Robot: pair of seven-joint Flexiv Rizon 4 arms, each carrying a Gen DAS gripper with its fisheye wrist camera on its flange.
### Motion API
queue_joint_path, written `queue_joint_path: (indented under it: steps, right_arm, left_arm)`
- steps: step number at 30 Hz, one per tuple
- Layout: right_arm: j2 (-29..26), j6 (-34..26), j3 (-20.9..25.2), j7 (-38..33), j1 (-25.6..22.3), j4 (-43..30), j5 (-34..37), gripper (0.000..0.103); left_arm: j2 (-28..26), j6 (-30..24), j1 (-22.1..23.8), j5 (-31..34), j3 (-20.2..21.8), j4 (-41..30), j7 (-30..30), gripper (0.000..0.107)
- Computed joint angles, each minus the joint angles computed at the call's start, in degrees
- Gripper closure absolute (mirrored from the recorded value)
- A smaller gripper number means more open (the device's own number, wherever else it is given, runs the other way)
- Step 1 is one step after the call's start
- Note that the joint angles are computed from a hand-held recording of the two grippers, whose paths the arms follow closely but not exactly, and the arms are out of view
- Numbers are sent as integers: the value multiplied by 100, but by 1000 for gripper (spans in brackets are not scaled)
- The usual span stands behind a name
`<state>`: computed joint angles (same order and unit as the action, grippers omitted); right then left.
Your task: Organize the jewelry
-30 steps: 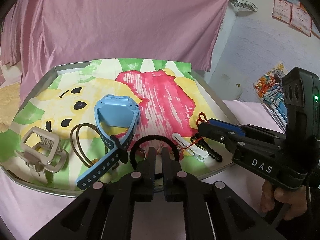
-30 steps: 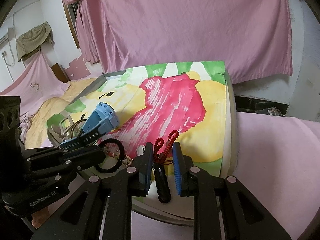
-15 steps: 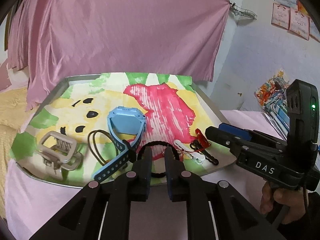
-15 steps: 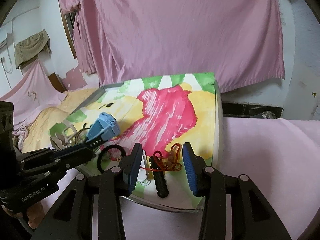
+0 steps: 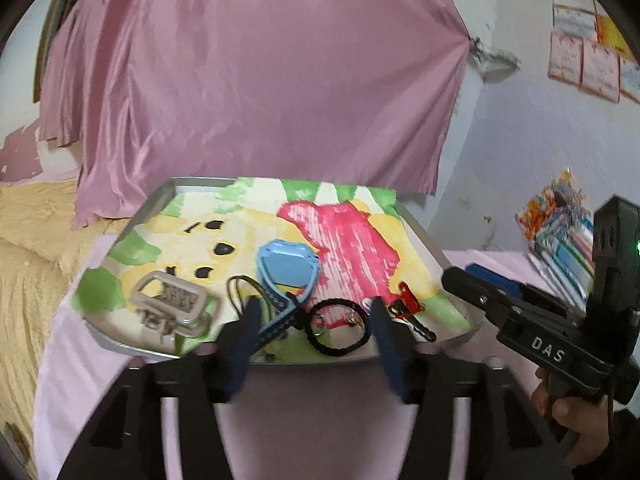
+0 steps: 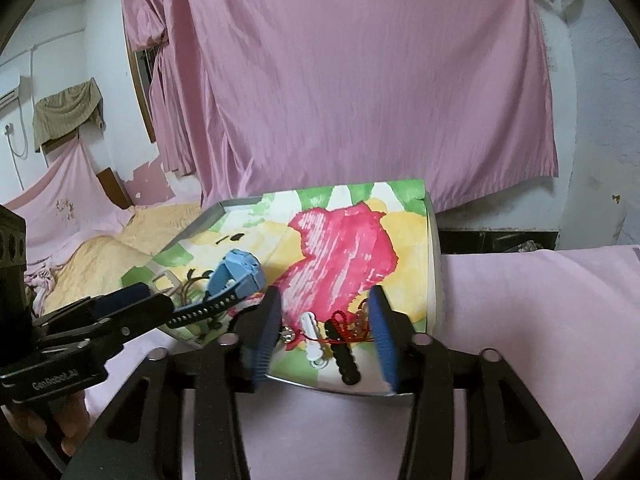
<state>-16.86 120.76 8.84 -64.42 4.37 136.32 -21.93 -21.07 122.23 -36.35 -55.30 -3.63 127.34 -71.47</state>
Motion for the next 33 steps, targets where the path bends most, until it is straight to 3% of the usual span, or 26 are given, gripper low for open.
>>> queue_joint_path:
  steps: [3,6,8,10,12,14,17,20,33]
  right_arm:
    - [124,145,-47,-134,173,130,295,54]
    - [261,246,-109,-336,423,251,705,51]
    - [349,327,-160,-542,642,319,1070,42]
    - [435,414,-187,-747,834,385,1415,40]
    - [544,462,-193,-943,1003,448,1732,37]
    - [649,559,-175,-1132,1157,525,2051,25]
    - [768,716,-130,-1424,1375,612,2520,18]
    - [935,724,-103,-1900,1704,635,3204,11]
    - [1479,823,491,-3352,2278,610,5357,8]
  left_arm:
    - [73,260,-3,37,8,162,-151,42]
    - [128,525,-61,-209,-31,276,-78,31]
    - [171,796,-38,-243,-99,403,-181,21]
    - [222,989,-12,-291,-166,513,-212,15]
    - [267,1191,-3,-375,-227,618,-208,12]
    - [309,1406,14,-398,-282,741,-249,9]
    - [337,1740,42,-398,-352,896,-403,5]
    - [401,2035,59,-379,-407,1086,-566,5]
    - [631,2826,-110,-671,-614,1689,-613,4]
